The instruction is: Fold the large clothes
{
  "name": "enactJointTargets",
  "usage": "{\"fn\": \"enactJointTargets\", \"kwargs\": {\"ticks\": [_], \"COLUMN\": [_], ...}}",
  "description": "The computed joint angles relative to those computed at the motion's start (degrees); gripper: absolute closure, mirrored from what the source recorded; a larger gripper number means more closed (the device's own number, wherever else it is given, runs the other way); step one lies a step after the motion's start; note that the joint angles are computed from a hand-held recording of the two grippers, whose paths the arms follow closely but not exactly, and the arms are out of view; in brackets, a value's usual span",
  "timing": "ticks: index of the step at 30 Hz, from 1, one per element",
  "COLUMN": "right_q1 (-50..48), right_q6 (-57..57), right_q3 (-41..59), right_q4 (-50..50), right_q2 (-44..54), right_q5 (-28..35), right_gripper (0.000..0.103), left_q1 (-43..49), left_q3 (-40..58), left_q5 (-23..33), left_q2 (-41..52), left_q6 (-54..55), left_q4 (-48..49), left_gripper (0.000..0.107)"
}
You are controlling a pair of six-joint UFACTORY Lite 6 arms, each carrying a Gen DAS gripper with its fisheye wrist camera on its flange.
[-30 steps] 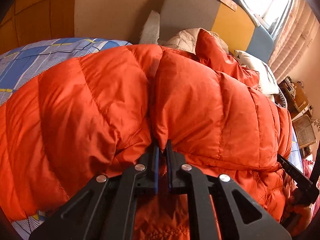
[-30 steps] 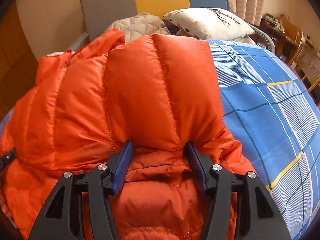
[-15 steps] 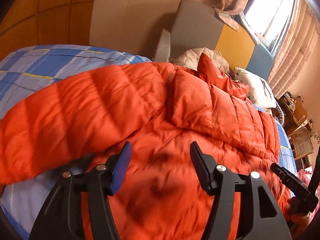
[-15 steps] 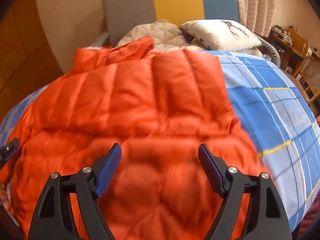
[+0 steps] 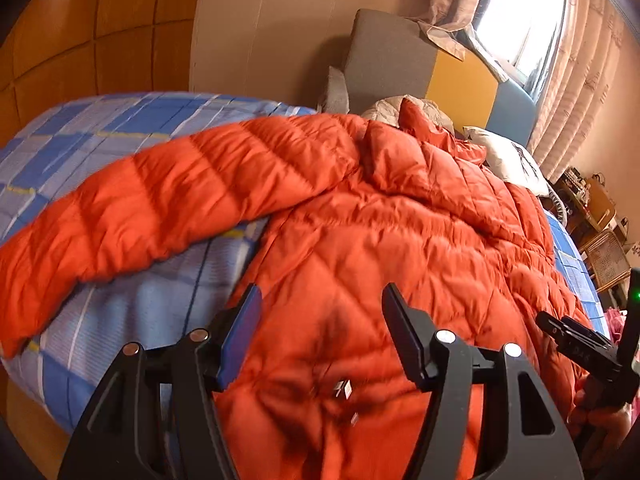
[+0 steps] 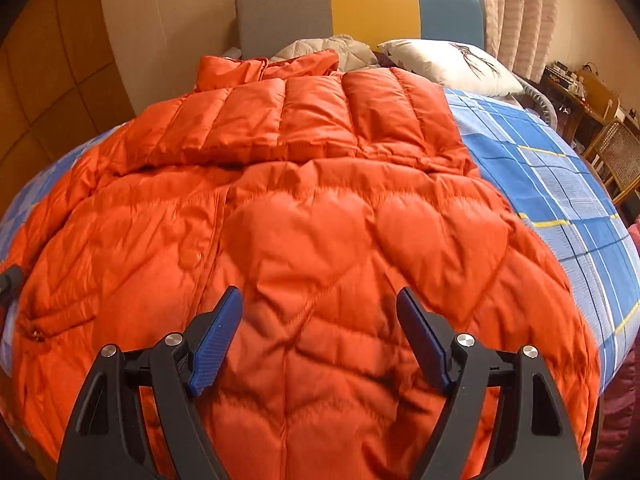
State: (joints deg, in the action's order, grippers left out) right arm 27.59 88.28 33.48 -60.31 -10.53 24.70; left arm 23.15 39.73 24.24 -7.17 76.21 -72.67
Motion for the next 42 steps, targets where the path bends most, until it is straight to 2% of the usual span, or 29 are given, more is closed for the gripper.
{"fn": "enactJointTargets", "kwargs": {"ticks": [5,7,9,12,20,22,23,27,29,31,32,33,34,35,39,42], "right_q1": [0.67,0.72,0.74,0.61,0.47,0.15,-0.01,-0.27,-0.14,-0.33,-0.63,-0.84,-0.90,-0.79,-0.91,-1.60], "right_q6": [1.98,2.59,4.25,6.48,6.92,6.21,5.95,5.25,5.27,4.52,3.88,3.70,3.68,3.87,4.20,3.44], "right_q3": [-2.04,-2.66,-3.00,-3.65,-5.10,-5.21,-5.26,-4.93,-4.96,-4.91,-4.93,-4.90,-4.89,-4.90,-5.08,-5.75], "right_q4": [-0.62,-0.84,-2.12,-3.77,-4.35,-4.07,-3.88,-3.55,-3.74,-3.11,-2.63,-2.48,-2.43,-2.56,-2.90,-2.41], "right_q2": [-1.49,-2.02,-1.68,-1.41,-2.94,-3.00,-3.04,-2.59,-2.49,-2.56,-2.65,-2.60,-2.59,-2.56,-2.74,-3.56], "right_q5": [0.05,0.07,-0.32,-0.94,-1.37,-1.64,-1.73,-1.78,-1.64,-1.93,-2.27,-2.54,-2.64,-2.54,-2.80,-3.58], "right_gripper": [0.024,0.021,0.021,0.020,0.020,0.019,0.019,0.019,0.019,0.019,0.019,0.019,0.019,0.019,0.019,0.017], "left_q1": [14.24,20.40,28.39,35.35,37.24,36.78,36.84,35.83,35.52,36.44,36.87,37.20,37.46,37.41,35.57,37.04], "left_q3": [-3.78,-3.35,-0.52,4.81,18.77,20.31,21.21,25.18,26.75,28.62,28.82,27.42,25.64,25.86,28.58,22.19], "left_q5": [9.07,11.76,15.46,17.81,17.13,17.22,17.38,16.46,16.05,19.06,20.77,20.09,18.94,19.10,17.95,18.33], "left_q2": [-1.91,-0.74,3.38,9.99,27.10,28.91,29.78,32.61,33.20,34.30,34.30,32.77,31.05,31.00,33.75,29.16], "left_q6": [4.51,4.43,4.57,2.71,-4.39,-5.64,-6.46,-8.44,-9.15,-11.38,-12.61,-13.85,-13.31,-13.37,-22.66,-23.19], "left_q4": [0.11,0.96,1.15,1.10,-1.25,-3.19,-3.74,-4.78,-4.98,-5.20,-5.41,-6.47,-8.48,-8.59,-3.43,-6.92], "left_gripper": [0.037,0.036,0.035,0.035,0.043,0.045,0.050,0.095,0.104,0.100,0.069,0.024,0.022,0.028,0.041,0.044]}}
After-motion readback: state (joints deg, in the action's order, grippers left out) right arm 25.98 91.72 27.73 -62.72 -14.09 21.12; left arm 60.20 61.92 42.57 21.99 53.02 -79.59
